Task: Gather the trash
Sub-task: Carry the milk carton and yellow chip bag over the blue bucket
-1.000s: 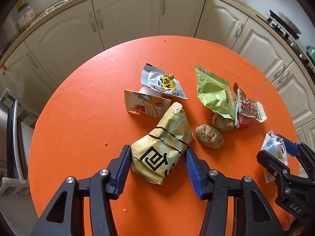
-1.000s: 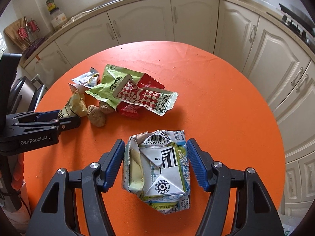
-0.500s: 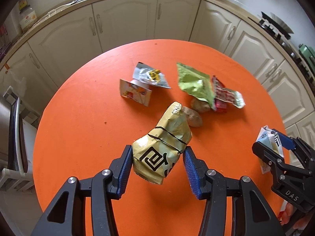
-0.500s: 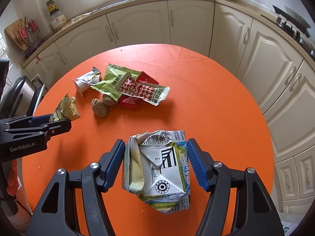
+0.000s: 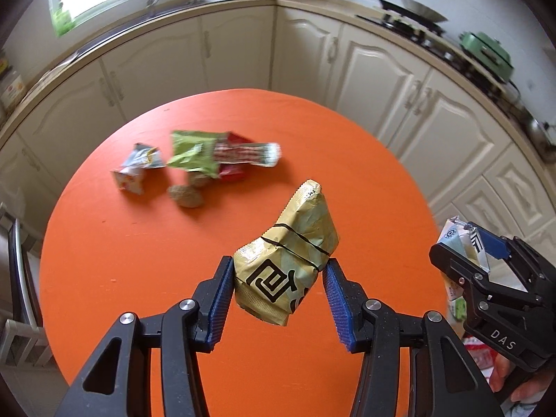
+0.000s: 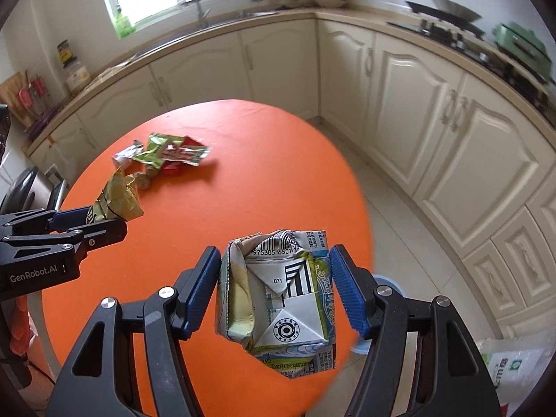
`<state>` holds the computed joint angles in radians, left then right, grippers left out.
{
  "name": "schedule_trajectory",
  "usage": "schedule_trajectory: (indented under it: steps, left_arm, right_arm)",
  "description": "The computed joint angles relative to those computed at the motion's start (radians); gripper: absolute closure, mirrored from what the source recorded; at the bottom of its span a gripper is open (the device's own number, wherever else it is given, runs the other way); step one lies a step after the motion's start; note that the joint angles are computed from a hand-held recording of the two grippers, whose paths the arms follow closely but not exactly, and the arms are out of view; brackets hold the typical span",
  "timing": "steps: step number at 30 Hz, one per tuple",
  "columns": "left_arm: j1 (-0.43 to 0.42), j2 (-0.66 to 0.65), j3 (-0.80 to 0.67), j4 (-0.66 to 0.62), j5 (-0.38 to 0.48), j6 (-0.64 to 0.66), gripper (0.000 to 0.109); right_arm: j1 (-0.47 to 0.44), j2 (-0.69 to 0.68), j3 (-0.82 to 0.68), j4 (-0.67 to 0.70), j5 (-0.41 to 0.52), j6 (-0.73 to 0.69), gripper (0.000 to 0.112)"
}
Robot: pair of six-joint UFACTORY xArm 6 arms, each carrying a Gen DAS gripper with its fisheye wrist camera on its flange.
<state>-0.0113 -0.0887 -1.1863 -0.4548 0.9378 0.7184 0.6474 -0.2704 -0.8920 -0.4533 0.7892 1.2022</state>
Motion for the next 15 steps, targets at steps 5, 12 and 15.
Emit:
schedule_trajectory:
  steps: [5, 12, 15]
  left_arm:
    - [-0.130, -0.089, 0.076, 0.014, -0.002, -0.004, 0.062]
    - [-0.333, -0.092, 0.095, 0.071, -0.009, -0.054, 0.062]
    - [-0.409, -0.063, 0.078, 0.102, -0.007, -0.092, 0.062]
  right_arm:
    - [0.009, -0.236, 0.174, -0.035, 0.102, 0.107, 0.046]
    - [0.011, -0.614, 0.390, -0.034, 0.336, 0.217, 0.046]
    - [-0.004, -0.759, 0.459, -0.016, 0.430, 0.228, 0.046]
